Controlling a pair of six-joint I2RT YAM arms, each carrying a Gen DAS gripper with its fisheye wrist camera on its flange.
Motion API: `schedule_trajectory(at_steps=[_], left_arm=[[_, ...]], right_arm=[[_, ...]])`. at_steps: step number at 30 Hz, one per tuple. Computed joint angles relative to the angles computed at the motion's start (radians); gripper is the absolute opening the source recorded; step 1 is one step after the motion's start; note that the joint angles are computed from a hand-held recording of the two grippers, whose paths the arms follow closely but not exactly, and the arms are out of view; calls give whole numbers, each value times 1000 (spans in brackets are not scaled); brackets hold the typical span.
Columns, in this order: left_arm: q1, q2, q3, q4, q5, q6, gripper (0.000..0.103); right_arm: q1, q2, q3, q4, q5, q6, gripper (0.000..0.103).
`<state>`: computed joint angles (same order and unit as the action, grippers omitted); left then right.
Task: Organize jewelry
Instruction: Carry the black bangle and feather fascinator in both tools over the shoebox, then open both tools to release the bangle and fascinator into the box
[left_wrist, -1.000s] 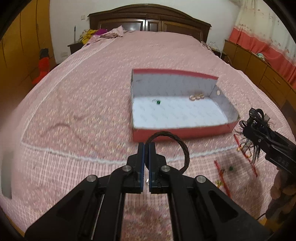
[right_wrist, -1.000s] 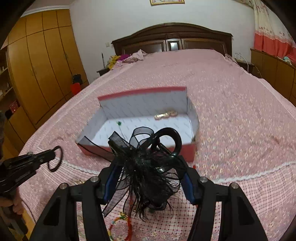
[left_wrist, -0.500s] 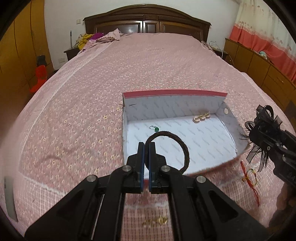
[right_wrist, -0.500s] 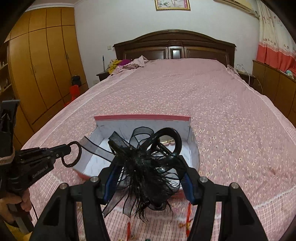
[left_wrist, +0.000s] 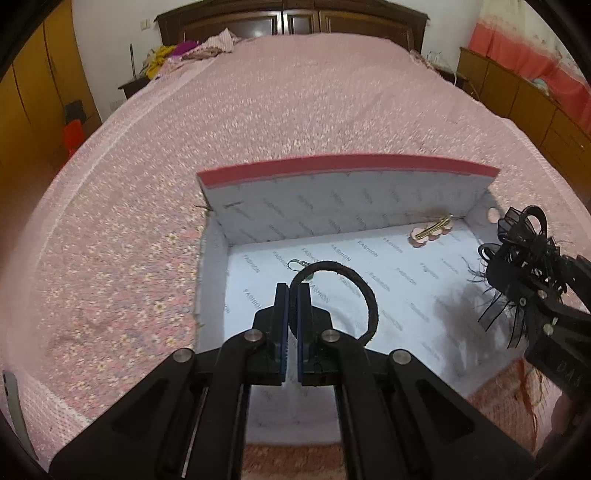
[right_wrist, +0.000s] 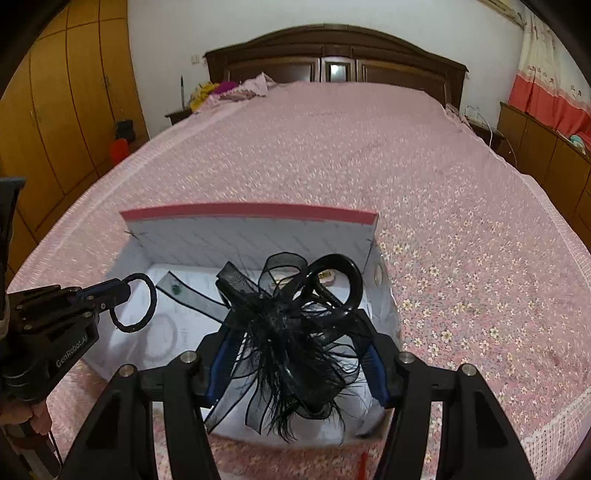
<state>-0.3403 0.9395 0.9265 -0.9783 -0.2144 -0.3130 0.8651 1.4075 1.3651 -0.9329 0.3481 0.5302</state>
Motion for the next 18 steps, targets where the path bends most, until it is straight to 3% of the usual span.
schedule_trajectory(at_steps=[12, 18], left_arm=[[60, 109, -38, 62, 49, 0, 0], [65, 112, -56, 79, 48, -1, 0]], right_arm=[[-75, 72, -32, 14, -55, -3, 62], [-54, 88, -32, 11, -23, -15, 62]])
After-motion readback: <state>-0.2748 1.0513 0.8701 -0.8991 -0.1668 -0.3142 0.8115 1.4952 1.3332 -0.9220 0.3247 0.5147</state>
